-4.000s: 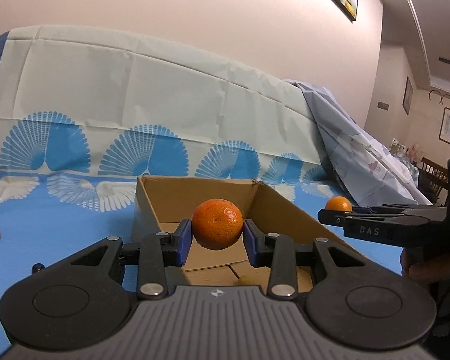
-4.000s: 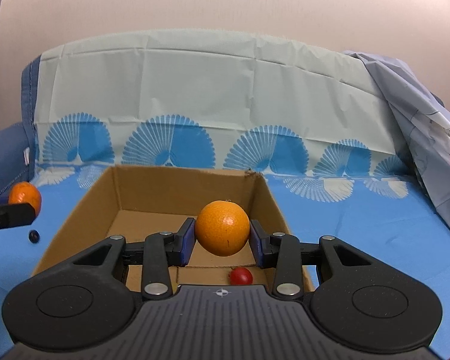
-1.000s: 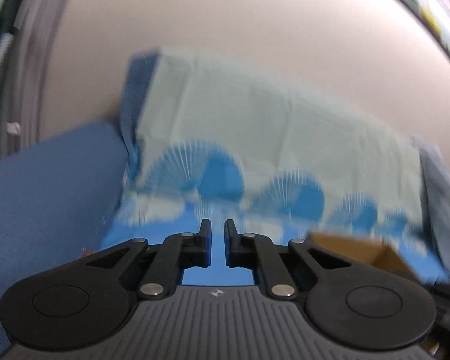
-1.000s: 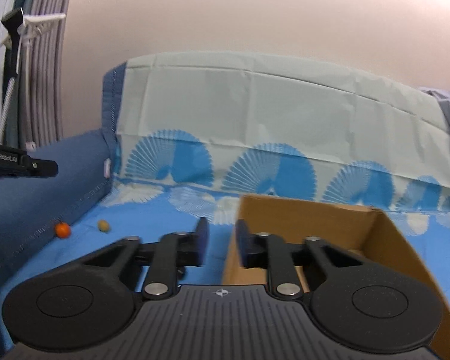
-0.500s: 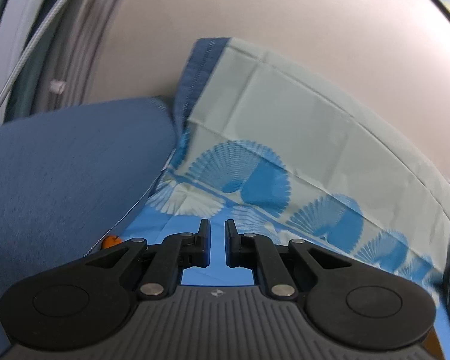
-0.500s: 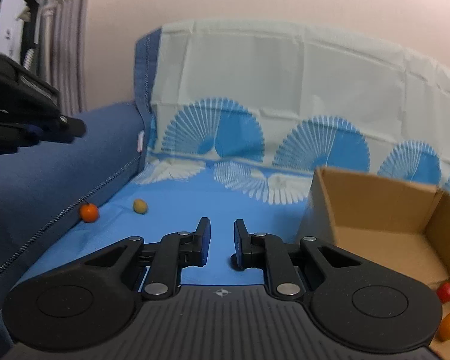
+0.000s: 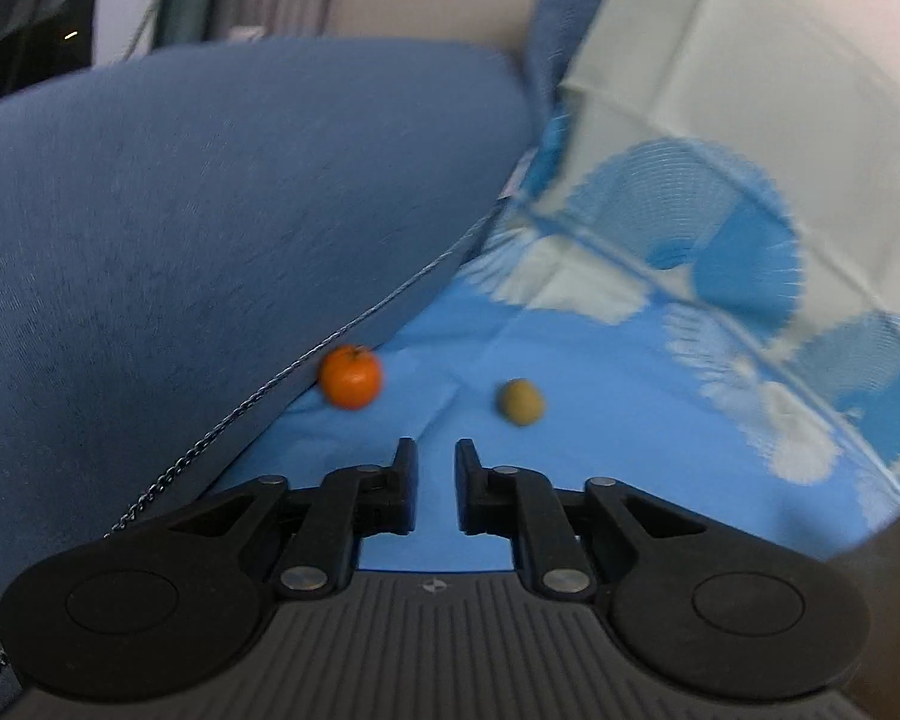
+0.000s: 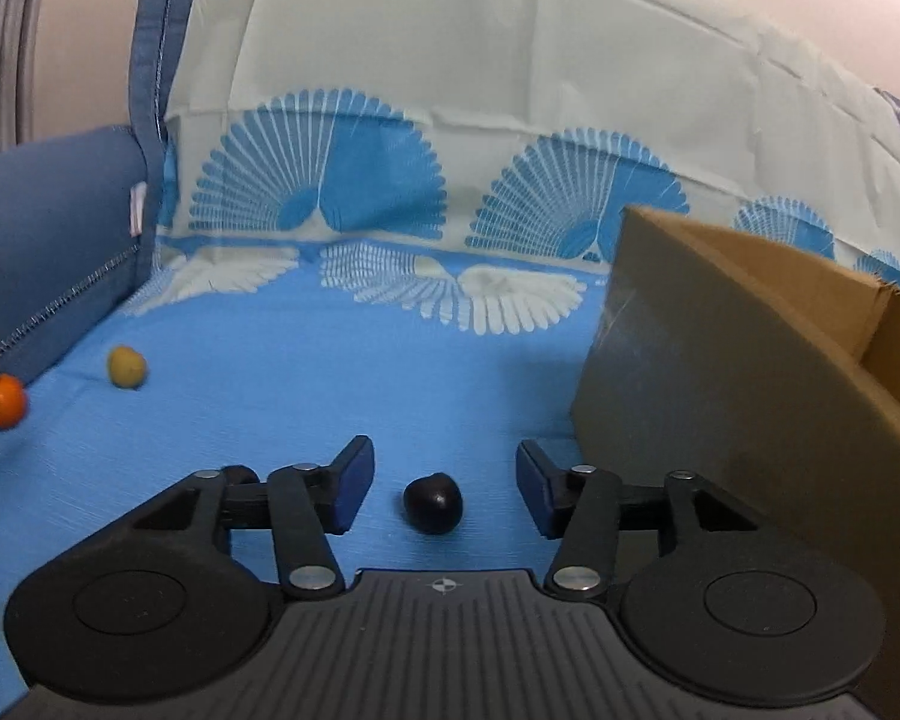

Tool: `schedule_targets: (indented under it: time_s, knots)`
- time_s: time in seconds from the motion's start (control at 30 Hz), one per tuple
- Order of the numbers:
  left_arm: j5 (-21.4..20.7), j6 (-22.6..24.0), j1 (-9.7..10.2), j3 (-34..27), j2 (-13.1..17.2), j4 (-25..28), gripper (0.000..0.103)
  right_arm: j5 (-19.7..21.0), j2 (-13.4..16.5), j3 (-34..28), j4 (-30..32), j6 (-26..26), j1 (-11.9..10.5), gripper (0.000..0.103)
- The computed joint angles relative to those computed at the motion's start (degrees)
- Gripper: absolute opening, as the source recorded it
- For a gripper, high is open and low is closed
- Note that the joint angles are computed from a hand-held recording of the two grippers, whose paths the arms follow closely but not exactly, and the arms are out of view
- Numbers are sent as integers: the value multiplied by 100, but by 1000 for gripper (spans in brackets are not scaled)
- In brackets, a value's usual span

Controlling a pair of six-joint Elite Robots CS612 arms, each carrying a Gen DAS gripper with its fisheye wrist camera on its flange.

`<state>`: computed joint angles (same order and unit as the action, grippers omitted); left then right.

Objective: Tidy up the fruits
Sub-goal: 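Close the right tool on a dark plum while the left tool grasps an orange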

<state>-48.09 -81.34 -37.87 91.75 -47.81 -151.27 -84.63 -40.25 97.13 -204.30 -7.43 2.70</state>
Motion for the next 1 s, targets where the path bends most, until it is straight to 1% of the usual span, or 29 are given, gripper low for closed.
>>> schedule_targets:
  time_s: [0.03, 0.07, 0.1, 0.17, 0.2, 0.23, 0.3, 0.37, 0.43, 0.47, 0.5, 0.53, 0.6, 0.63, 0.67, 0.77, 0.8, 0.83, 0.87, 0.93, 1.0]
  knots:
    - [-8, -169, 30, -53, 19, 209, 35, -42, 35, -46, 61, 9, 9, 57]
    - [-35, -348, 71, -110, 44, 383, 40, -102, 70, -81, 108, 38, 17, 57]
    - [-75, -468, 105, -135, 64, 428, 43, -167, 102, -126, 192, 113, 20, 57]
    - [-131, -693, 180, -237, 133, 580, 44, -221, 136, -197, 421, 231, 20, 57]
    - [-127, -804, 206, -293, 166, 691, 49, -233, 145, -239, 549, 288, 20, 57]
    - [-136, -888, 234, -347, 207, 744, 58, -218, 157, -271, 611, 334, 25, 57]
    - [-194, -942, 287, -472, 307, 801, 62, -148, 153, -326, 871, 426, 14, 57]
    - [-158, -1023, 330, -669, 418, 1089, 62, -132, 158, -331, 877, 559, 0, 57]
    - [-82, -1104, 366, -835, 513, 1393, 63, -135, 161, -321, 856, 549, 3, 57]
    - [-60, -1146, 384, -903, 554, 1525, 63, -124, 164, -314, 820, 550, 2, 54]
    - [-55, -1202, 403, -949, 582, 1626, 63, -88, 167, -311, 805, 543, -3, 50]
    - [-74, -1265, 426, -981, 607, 1689, 64, -53, 165, -310, 805, 535, -8, 48]
    - [-136, -1440, 473, -1007, 634, 1769, 64, 4, 173, -304, 771, 528, -17, 38]
    - [-163, -1535, 495, -998, 636, 1776, 63, 54, 174, -301, 769, 509, -23, 34]
    - [-175, -1613, 513, -980, 633, 1760, 63, 114, 175, -301, 765, 477, -29, 27]
    - [-164, -1683, 540, -926, 628, 1608, 60, 244, 179, -290, 731, 503, -60, 26]
    - [-171, -1686, 542, -925, 625, 1615, 54, 318, 174, -280, 728, 562, -83, 26]
    - [-171, -1717, 540, -927, 616, 1679, 42, 373, 169, -267, 705, 615, -103, 26]
    - [-180, -1720, 539, -920, 608, 1706, 41, 418, 163, -245, 641, 642, -120, 26]
    - [-215, -1652, 529, -825, 560, 1513, 40, 477, 116, -189, 585, 587, -140, 26]
    - [-188, -1603, 505, -736, 502, 1417, 40, 647, 31, -117, 649, 544, -175, 26]
